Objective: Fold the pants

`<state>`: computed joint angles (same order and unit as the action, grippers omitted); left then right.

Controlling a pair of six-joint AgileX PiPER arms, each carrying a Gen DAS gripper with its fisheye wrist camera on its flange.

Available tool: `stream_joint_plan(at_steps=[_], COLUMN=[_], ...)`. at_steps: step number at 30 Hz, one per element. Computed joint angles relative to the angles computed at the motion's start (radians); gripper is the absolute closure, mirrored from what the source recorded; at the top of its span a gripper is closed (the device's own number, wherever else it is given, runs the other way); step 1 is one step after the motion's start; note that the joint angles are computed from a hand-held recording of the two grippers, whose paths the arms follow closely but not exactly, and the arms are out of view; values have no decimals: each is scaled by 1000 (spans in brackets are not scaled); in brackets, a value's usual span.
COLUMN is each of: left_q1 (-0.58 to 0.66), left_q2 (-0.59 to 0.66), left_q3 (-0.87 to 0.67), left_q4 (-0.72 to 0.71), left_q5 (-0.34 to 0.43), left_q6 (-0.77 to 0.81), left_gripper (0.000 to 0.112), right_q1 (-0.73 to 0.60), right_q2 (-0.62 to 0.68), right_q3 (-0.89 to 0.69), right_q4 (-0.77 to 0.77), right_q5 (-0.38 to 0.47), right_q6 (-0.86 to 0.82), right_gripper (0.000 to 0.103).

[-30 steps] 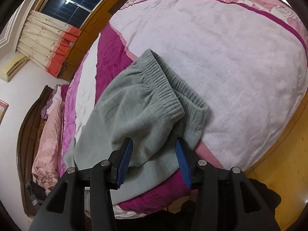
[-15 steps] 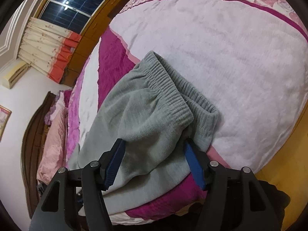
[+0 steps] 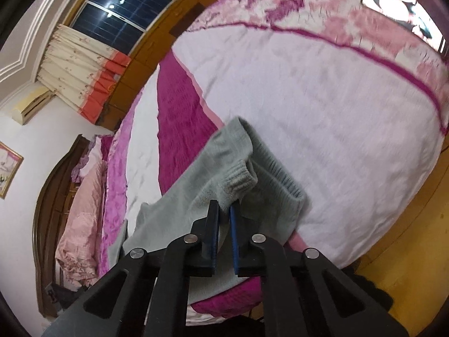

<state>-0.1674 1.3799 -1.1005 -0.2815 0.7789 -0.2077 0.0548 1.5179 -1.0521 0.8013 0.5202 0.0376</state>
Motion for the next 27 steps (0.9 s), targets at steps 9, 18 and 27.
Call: stream_joint_plan(at_steps=[9, 18, 27], left_q1=[-49, -41, -67], left_q2=[18, 26, -30], left_q3=[137, 150, 141], left_q4=[47, 20, 69], left_q5=[-24, -45, -38], left_q6=[-45, -28, -64], left_gripper=[110, 110, 110], right_q1=[-28, -21, 28], right_q2=[-41, -5, 70], right_q3=[80, 96, -34], right_q4=[-90, 85, -145], right_q5=[-8, 7, 25], right_q6=[54, -40, 105], right_gripper=[103, 51, 103])
